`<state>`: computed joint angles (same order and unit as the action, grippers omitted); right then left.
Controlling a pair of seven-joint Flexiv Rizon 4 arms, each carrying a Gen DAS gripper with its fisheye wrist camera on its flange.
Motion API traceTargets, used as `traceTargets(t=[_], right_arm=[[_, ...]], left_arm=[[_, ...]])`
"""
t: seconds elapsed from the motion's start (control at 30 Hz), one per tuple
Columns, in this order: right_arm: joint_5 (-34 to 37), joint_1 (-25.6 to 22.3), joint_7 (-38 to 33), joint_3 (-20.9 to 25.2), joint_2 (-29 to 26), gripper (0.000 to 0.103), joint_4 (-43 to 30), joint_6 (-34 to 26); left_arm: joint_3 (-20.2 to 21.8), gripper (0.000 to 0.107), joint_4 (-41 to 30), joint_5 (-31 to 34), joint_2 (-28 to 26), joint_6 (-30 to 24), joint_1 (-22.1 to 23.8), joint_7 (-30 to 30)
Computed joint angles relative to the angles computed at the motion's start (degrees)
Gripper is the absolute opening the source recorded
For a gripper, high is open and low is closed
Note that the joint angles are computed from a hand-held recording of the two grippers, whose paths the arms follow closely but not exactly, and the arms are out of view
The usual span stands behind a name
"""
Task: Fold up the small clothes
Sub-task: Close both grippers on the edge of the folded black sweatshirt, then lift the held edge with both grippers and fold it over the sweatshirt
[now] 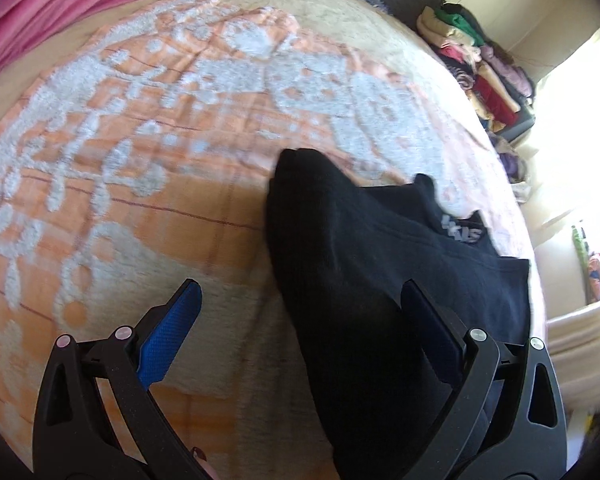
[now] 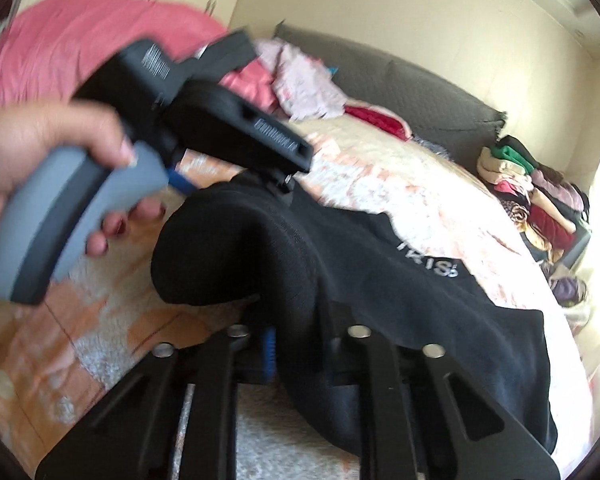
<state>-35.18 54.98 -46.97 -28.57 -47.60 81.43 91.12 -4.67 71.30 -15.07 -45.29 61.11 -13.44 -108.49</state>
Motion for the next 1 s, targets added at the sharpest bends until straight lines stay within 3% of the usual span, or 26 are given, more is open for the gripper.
traceTargets(t=[0.17,0.23,0.27,0.43,0.7,1.0], right_arm=[[3.1,4.1,1.8,-6.7,0.8,0.01,3.9,4.3],[5.1,5.1,1.1,-7.9,1.4,0.01,5.3,5.5],[6.0,5.8,0.7,-8.7,1.7,0.01,6.1,6.0],[12.1,10.5,-0.2,-14.6,1.9,0.01,9.7,7.9],[22.1,15.4,-2.6,-20.1,2.9,0.01,14.4,9.9],[30.9,15.9,-6.5,-19.5,4.5,0.009,16.5,9.8]], left_arm=[[-3.9,0.09,-0.3,-2.9,-0.4,3.5,0.5,3.3],[-5.6,0.061,-1.1,-4.2,-0.9,4.0,0.5,5.0],[-6.2,0.054,-1.7,-4.7,-1.2,4.2,0.4,5.8],[-3.5,0.036,-7.1,-2.5,-2.5,2.4,-3.3,6.4],[-1.2,0.034,-17.3,1.2,-5.9,-2.4,-6.9,6.3],[0.2,0.034,-30.9,3.3,-12.3,-9.4,-9.9,4.9]])
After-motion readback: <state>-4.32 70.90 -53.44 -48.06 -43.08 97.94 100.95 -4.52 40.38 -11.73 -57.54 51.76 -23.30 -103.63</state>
